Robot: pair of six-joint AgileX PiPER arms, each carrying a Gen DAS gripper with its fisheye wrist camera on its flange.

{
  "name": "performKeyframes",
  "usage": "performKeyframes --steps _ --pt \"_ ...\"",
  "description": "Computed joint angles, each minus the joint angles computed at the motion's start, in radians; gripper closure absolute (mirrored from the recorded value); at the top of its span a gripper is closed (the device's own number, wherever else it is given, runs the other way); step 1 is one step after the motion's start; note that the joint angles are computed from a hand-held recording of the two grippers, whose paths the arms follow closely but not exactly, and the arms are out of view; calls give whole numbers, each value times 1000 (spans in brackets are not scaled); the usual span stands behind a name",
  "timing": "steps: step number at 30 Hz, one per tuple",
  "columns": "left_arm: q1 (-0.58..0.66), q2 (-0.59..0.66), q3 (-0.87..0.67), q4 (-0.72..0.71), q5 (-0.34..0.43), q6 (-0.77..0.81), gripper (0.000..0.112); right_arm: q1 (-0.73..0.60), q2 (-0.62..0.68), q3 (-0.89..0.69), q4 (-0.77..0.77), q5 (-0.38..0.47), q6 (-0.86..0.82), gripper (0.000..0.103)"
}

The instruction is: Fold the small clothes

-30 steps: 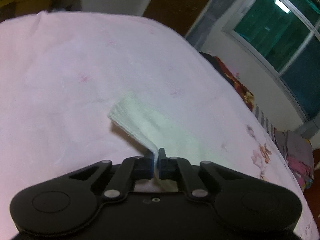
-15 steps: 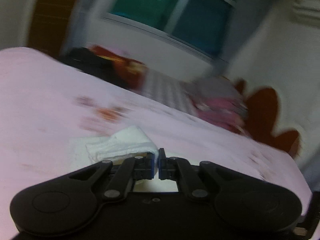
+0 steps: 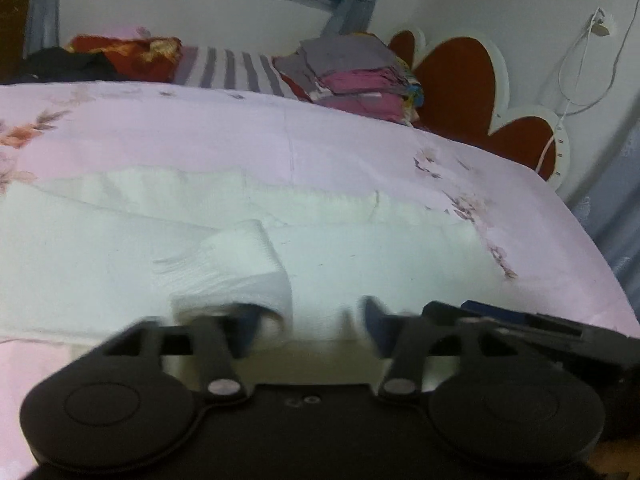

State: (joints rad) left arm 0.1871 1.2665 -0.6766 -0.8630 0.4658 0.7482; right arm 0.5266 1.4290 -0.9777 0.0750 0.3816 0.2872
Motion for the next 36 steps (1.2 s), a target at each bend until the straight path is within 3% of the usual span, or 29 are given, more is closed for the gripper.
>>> performKeyframes --steps 6,10,15,23,24,25,26,27,33,36 --pt "96 -147 80 171 9 -81 40 36 9 -25 185 -4 -189 55" --pt "180 -130 91 247 -13 -132 39 127 45 -64 183 -1 -226 55" --pt "243 -111 115 300 -42 -177 40 265 130 -119 -140 -15 9 55" --pt "220 -97 117 434 -115 -318 39 294 231 -171 -411 -49 239 55" --pt "212 -93 115 455 -123 -342 38 291 236 -179 -427 -50 257 57" --pt "204 -88 115 475 -135 -369 38 283 240 -188 -405 -51 235 65" --pt "206 -82 119 467 -147 -361 38 270 243 -201 -361 -46 191 95" --pt "208 -77 116 463 -151 -361 38 253 241 -214 -327 -37 167 101" --pt "212 -57 118 456 -191 -377 38 142 149 -170 -333 -74 239 101" --pt "202 -51 124 493 -226 -423 42 53 113 -159 -172 -53 69 101"
